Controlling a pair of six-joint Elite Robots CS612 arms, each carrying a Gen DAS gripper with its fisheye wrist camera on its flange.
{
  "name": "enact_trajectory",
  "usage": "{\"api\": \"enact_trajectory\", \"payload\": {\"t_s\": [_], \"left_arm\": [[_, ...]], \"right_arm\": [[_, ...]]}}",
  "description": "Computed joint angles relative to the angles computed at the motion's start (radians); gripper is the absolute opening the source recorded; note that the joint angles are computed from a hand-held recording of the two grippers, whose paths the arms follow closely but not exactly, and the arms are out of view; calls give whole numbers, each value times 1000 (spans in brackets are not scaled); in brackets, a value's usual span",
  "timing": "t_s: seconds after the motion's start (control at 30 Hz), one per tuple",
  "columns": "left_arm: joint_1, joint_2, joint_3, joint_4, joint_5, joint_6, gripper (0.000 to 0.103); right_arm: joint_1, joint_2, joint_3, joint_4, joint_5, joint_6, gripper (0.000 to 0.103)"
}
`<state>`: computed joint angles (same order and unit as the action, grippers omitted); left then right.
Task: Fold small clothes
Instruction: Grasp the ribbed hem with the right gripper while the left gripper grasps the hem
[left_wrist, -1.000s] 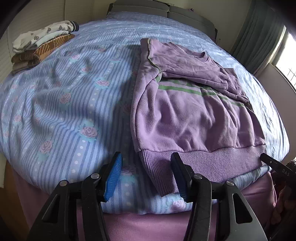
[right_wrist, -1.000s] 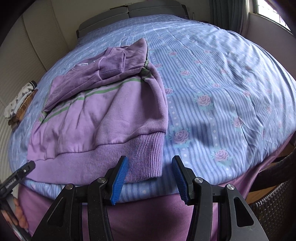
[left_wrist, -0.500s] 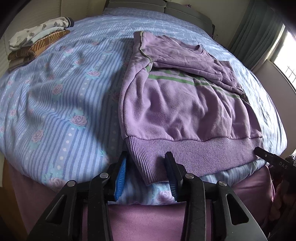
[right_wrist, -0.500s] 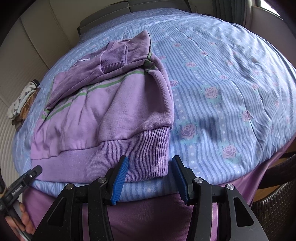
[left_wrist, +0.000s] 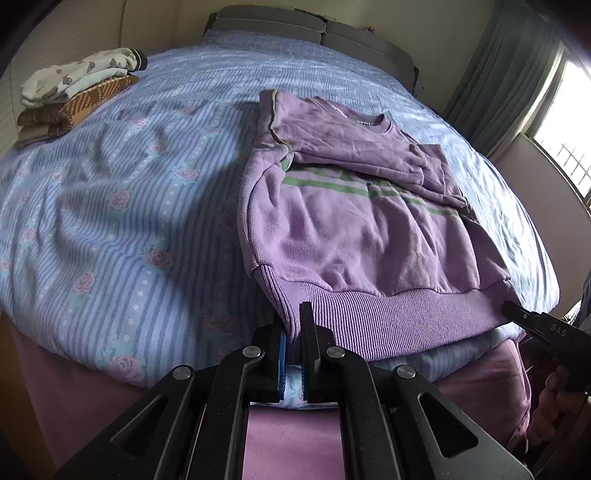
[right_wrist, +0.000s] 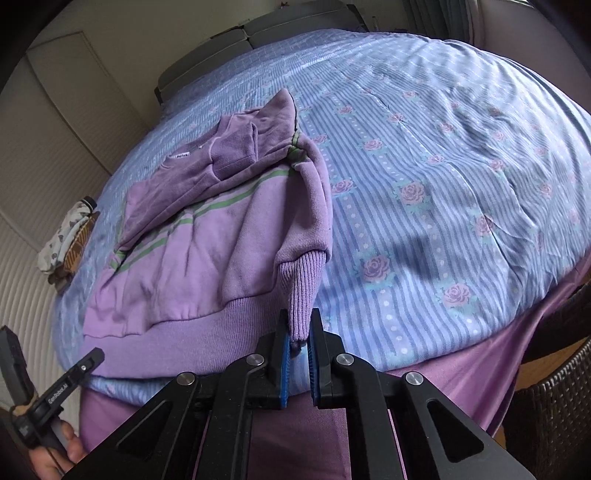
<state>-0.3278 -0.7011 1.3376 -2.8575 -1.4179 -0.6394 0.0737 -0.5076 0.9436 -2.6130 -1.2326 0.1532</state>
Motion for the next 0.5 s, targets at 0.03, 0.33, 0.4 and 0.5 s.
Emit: {"api": "enact_trajectory", "payload": {"t_s": [0.03,0.33,0.4,0.5], "left_arm": [[-1,-4,3,-9,4,-2,8],[2,-13,-35,-177,90,24,8],[9,0,-72,-197,103,25,8],[16,31,-145,-216,136,49,8]], "right_arm": [[-2,-5,10,-25,9,15,9],[-11,-12,4,-287,43,104,8],[-11,7,-43,-311,49,129,8],[-1,61,-168,-294,46,137,8]]}}
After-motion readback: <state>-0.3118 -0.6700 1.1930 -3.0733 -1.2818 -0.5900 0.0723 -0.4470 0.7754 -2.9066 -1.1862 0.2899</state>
